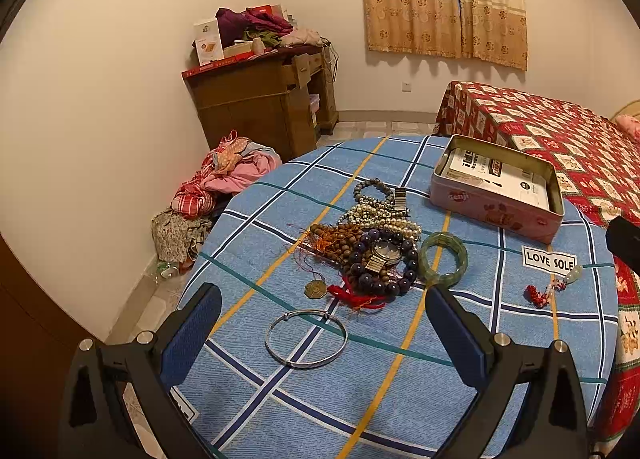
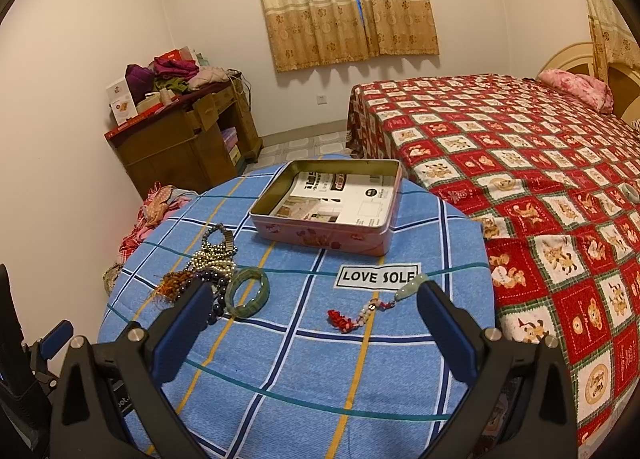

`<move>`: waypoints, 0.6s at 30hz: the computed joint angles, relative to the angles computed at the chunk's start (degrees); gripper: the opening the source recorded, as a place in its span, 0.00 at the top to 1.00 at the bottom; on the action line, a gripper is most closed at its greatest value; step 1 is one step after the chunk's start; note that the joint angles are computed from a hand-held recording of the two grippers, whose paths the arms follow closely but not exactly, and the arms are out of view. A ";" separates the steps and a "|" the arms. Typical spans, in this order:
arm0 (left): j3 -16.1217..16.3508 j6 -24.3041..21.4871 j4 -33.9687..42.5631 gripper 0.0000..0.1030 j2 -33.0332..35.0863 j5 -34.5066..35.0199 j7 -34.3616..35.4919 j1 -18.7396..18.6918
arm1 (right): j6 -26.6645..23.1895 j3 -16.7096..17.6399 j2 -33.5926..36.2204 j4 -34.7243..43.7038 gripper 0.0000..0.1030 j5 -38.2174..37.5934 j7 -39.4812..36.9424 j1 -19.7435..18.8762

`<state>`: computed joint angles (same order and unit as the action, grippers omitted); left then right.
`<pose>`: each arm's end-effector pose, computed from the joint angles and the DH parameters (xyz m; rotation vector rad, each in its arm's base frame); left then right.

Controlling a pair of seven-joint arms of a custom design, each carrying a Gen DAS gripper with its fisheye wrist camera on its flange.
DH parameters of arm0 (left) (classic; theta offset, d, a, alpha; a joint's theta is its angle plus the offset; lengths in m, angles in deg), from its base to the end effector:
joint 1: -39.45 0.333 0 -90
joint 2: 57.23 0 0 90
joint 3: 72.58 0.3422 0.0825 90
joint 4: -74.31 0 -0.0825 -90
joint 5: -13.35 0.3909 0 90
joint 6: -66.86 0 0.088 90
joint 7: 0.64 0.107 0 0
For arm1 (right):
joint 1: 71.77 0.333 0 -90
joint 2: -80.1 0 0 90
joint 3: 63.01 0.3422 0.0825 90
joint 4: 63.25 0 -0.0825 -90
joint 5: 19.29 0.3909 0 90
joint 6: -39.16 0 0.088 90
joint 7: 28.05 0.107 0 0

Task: Organize jewelry

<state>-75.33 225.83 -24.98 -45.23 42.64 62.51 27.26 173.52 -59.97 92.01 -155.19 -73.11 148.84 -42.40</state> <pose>0.6545 -0.1936 0.5737 -1.5164 1.8284 -0.7537 0.5843 0.3523 0.5958 -1.2338 1.9773 -0.8345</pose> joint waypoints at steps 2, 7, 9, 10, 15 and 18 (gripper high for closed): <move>0.02 0.04 0.00 0.01 0.01 0.03 -0.07 -0.04 | 0.03 -0.03 -0.13 -0.16 0.00 -0.13 0.25 0.03; 0.03 0.15 0.06 0.01 -0.24 0.28 -0.31 -0.14 | 0.10 -0.10 0.14 0.08 0.00 -0.08 0.08 0.01; -0.06 0.11 0.12 0.01 -0.22 0.16 -0.24 -0.09 | 0.08 -0.12 0.20 0.09 0.00 -0.15 0.20 0.05; -0.06 0.04 0.14 0.01 -0.22 0.23 -0.26 -0.12 | 0.08 -0.12 0.26 0.13 0.00 -0.14 0.20 0.06; -0.13 0.23 0.29 0.01 -0.26 0.13 -0.42 -0.11 | -0.09 -0.13 0.25 0.25 0.00 0.08 -0.26 0.03; -0.22 1.24 0.46 0.01 -0.29 -0.39 -0.25 0.06 | -0.10 -0.21 0.13 0.18 0.00 -0.26 0.21 0.10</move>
